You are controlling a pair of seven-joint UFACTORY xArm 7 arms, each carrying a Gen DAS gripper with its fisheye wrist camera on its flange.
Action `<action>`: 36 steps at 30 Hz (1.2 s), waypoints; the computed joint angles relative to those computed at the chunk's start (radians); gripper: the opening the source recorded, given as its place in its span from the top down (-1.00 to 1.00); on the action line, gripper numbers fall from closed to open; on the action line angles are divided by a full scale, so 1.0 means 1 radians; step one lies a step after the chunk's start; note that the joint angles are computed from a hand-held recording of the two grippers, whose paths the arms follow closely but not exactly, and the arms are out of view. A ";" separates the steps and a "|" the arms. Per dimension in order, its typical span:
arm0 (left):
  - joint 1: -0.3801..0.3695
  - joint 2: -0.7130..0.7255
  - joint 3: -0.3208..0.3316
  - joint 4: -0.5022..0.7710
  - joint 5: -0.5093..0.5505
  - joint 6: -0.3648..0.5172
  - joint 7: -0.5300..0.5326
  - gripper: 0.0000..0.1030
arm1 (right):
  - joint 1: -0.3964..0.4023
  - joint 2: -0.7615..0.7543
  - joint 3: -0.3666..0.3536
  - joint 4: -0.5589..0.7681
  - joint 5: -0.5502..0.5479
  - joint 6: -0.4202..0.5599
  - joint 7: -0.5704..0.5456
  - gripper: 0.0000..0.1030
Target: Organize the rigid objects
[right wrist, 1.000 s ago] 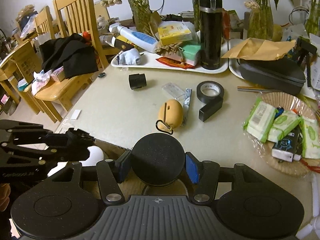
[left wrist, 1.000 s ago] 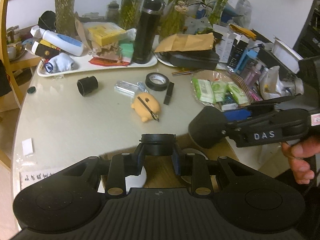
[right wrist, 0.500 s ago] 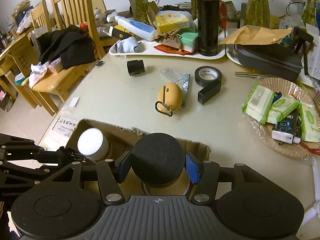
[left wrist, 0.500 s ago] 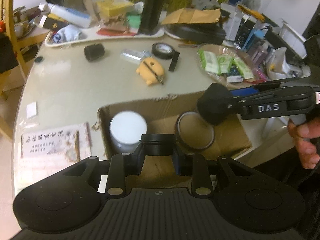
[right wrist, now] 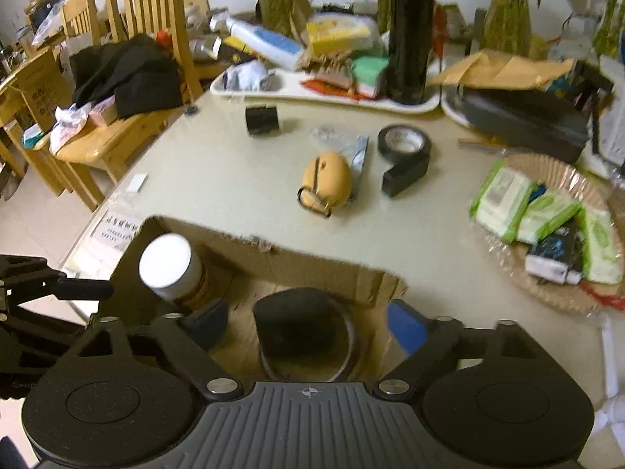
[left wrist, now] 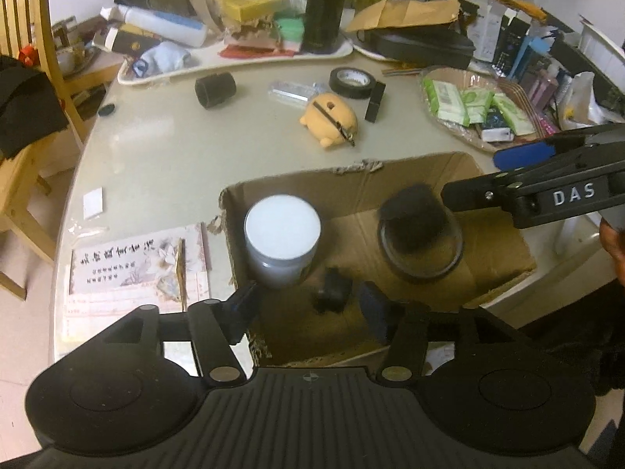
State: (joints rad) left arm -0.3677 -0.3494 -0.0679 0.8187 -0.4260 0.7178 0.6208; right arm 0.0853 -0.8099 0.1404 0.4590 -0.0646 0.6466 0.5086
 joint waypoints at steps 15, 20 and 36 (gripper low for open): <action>-0.046 -0.025 0.012 -0.028 -0.060 -0.120 0.027 -0.27 | -0.059 -0.019 0.015 -0.004 -0.039 0.003 0.059 -1.00; -0.053 -0.032 0.017 -0.032 -0.071 -0.133 0.033 -0.27 | -0.069 -0.018 0.013 -0.005 -0.049 -0.003 0.077 -1.00; -0.052 -0.020 0.032 -0.020 -0.111 -0.167 0.021 -0.27 | -0.098 0.001 0.015 -0.021 -0.078 -0.084 0.092 -1.00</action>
